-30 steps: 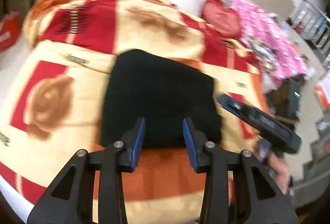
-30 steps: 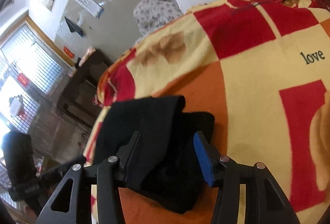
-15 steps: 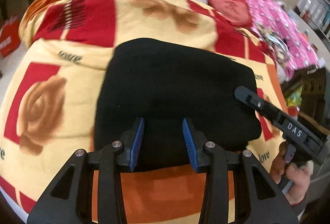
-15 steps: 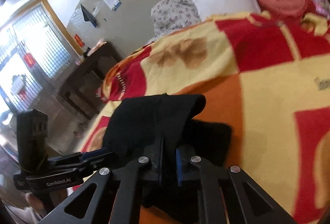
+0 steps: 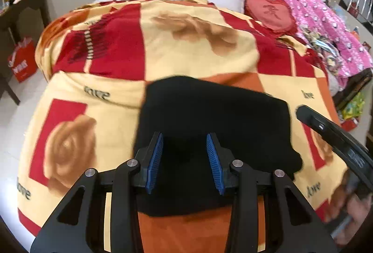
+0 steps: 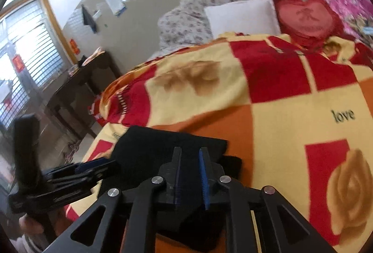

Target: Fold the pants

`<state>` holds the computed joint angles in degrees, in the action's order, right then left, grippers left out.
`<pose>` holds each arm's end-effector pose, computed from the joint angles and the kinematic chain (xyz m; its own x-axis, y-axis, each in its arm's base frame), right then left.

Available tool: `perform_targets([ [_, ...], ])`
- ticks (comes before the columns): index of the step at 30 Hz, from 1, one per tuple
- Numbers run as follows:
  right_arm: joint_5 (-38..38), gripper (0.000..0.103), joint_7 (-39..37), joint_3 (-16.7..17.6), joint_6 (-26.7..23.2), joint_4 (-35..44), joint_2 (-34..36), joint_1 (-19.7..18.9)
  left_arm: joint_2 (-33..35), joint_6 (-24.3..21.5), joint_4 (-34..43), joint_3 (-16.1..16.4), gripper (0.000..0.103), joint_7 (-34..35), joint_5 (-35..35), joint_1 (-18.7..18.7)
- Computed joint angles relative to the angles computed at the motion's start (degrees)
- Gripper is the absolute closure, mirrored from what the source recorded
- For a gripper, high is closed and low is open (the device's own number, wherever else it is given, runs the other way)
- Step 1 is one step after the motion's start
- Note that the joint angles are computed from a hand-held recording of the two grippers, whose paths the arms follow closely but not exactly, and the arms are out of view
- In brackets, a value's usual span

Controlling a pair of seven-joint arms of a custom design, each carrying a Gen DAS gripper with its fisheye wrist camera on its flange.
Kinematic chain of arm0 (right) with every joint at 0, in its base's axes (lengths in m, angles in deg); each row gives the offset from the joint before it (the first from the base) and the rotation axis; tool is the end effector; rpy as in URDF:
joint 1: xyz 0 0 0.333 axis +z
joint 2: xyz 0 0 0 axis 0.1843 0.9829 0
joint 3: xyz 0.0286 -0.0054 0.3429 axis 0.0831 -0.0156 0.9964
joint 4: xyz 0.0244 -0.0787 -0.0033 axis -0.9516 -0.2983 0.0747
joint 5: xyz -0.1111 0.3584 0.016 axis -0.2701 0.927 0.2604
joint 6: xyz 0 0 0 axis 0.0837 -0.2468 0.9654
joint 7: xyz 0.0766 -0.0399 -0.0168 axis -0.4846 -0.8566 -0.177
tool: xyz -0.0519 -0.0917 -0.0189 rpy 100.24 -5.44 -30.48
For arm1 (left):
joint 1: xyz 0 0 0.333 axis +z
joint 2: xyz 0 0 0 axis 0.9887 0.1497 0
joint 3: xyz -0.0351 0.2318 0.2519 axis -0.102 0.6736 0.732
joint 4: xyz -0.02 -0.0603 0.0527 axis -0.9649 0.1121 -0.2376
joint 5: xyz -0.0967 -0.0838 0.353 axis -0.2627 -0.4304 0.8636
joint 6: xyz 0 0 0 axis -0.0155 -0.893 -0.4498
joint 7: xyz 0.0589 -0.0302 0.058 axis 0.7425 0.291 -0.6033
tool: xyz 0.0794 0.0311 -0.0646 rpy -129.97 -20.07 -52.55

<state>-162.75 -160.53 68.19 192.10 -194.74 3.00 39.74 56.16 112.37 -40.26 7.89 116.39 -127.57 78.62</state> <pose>0.4734 0.3511 0.4412 -0.3390 -0.8725 -0.3519 -0.4970 0.4837 -0.7204 0.6167 -0.1511 0.4633 -0.7085 -0.6933 0.1319 -0.6144 0.5140 -0.5987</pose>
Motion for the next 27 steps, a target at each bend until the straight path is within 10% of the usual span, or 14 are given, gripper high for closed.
perform_targets([
  [9, 14.87, 0.08, -15.53, -2.29, 0.6, 6.54, 8.4, -0.73, 5.76, 6.18, 3.65, -0.2, 0.059, -5.1, 6.45, -1.8],
  [27, 15.66, 0.063, -16.11, -0.96, -6.92, 2.86, 5.34, 6.2, 6.64, 8.16, 3.33, -1.71, 0.048, -7.1, 7.72, -0.54],
])
